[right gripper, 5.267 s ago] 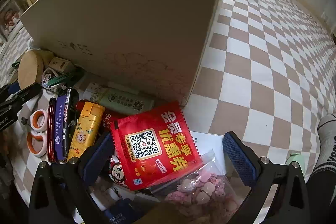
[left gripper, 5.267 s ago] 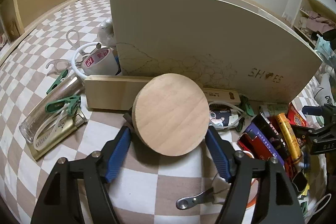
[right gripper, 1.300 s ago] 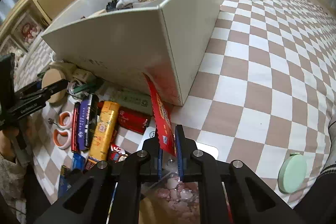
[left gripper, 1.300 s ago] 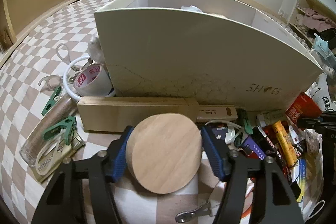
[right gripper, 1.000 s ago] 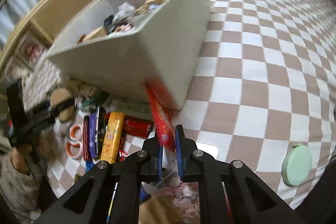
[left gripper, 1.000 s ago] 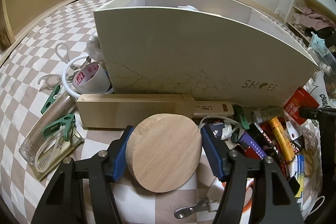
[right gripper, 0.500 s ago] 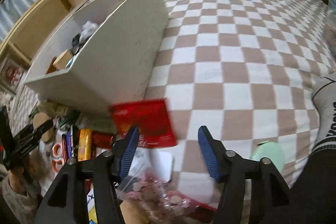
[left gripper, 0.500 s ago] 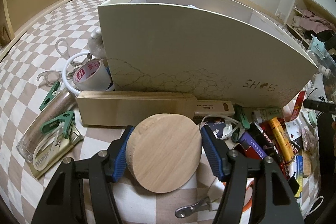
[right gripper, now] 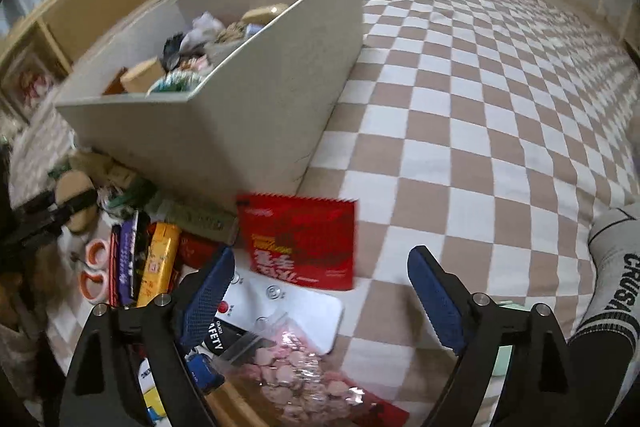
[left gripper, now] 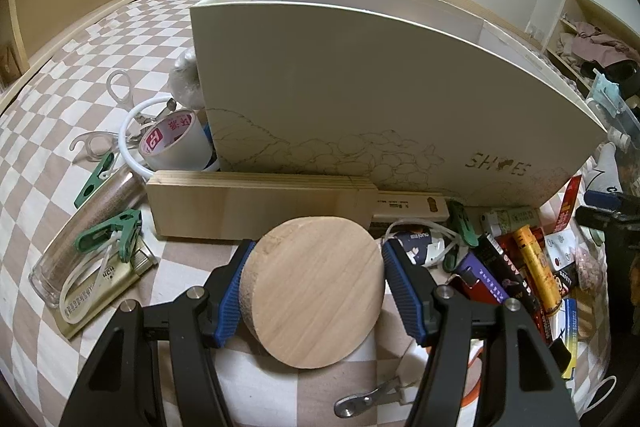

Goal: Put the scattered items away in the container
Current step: 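Lift the red packet with the right tool while the left tool holds the wooden disc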

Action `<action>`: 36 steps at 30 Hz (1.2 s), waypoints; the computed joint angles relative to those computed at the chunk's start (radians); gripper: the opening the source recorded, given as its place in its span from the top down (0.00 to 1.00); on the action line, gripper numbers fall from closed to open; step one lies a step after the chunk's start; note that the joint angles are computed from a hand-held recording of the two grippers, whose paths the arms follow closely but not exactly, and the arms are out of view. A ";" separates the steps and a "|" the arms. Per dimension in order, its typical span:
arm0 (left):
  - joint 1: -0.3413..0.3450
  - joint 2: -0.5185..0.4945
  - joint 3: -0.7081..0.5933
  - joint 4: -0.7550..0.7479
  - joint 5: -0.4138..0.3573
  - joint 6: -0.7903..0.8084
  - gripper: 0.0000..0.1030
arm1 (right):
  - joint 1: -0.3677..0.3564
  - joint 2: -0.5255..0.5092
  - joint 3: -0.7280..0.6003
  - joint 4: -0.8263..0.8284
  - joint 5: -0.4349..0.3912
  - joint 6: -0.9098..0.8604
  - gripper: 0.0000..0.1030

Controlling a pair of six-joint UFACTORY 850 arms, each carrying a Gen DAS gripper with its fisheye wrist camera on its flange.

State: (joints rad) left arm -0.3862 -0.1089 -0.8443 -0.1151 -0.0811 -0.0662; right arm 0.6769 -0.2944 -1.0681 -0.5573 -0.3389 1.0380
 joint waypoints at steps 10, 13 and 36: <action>-0.001 0.009 0.006 -0.038 0.005 0.038 0.38 | 0.029 -0.048 -0.039 -0.139 -0.068 0.189 0.14; -0.001 0.014 0.011 -0.103 0.005 0.101 0.38 | 0.038 -0.062 -0.050 -0.204 -0.092 0.256 0.15; -0.002 0.044 0.027 0.056 0.000 -0.070 0.38 | 0.042 0.030 0.029 -0.266 -0.043 0.379 0.38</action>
State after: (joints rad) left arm -0.3886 -0.0650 -0.8175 -0.0594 -0.0808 -0.1365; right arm 0.7185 -0.2641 -1.0390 -0.8231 -0.3815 1.4173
